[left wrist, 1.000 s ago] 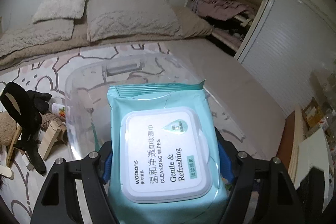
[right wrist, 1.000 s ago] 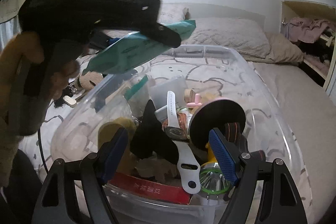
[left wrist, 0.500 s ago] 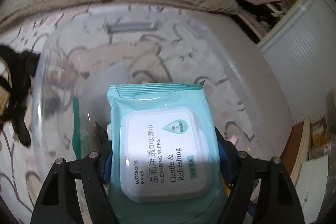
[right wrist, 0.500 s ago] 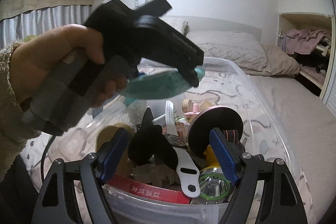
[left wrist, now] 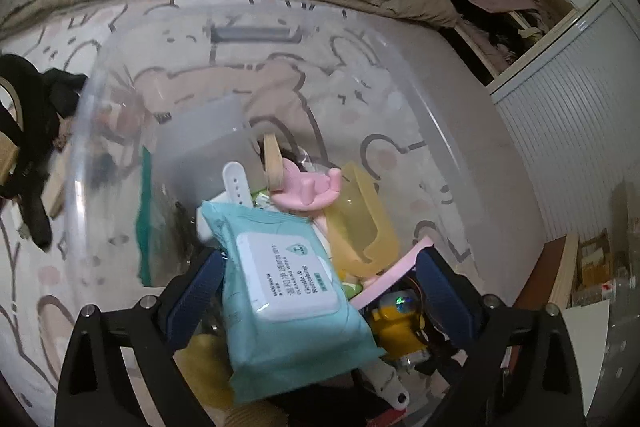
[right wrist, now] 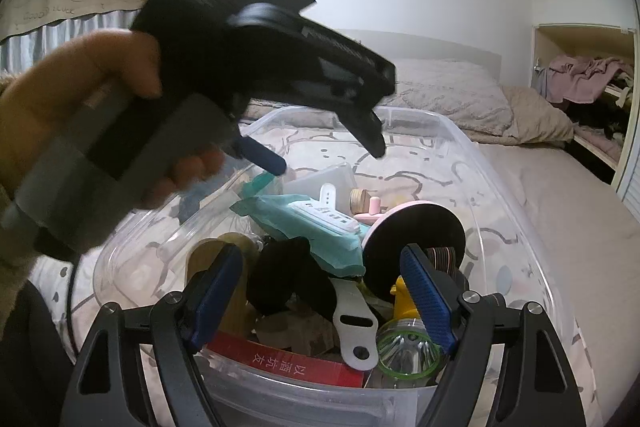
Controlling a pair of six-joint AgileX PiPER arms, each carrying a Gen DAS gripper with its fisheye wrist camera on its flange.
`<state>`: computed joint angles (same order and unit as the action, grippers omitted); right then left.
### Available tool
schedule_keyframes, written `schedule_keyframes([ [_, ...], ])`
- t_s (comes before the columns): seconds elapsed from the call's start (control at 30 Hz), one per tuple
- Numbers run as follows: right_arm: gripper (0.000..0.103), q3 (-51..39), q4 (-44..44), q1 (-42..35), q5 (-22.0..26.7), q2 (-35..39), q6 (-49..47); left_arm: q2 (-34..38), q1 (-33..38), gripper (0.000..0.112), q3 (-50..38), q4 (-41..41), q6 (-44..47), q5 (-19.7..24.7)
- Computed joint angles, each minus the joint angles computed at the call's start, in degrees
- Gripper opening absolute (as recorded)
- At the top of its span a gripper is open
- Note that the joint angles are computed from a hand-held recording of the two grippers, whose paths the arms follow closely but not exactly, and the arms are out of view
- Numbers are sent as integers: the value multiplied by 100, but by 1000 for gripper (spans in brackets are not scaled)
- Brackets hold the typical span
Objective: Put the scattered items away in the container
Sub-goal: 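Open the right tool to release the watch while the left tool lowers the wipes into the box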
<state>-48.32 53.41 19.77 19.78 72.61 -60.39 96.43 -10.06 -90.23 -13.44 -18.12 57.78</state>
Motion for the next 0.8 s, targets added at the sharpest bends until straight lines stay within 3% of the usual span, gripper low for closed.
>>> schedule_keyframes([
  [0.33,82,-12,-124,25,-13,10,133,-357,-451,98,249,2027,129,114],
  [0.6,84,61,-191,95,-109,-46,222,-574,-550,98,912,2319,437,-215],
  [0.8,84,61,-256,109,-109,-53,309,-320,-1064,98,844,3048,343,118],
])
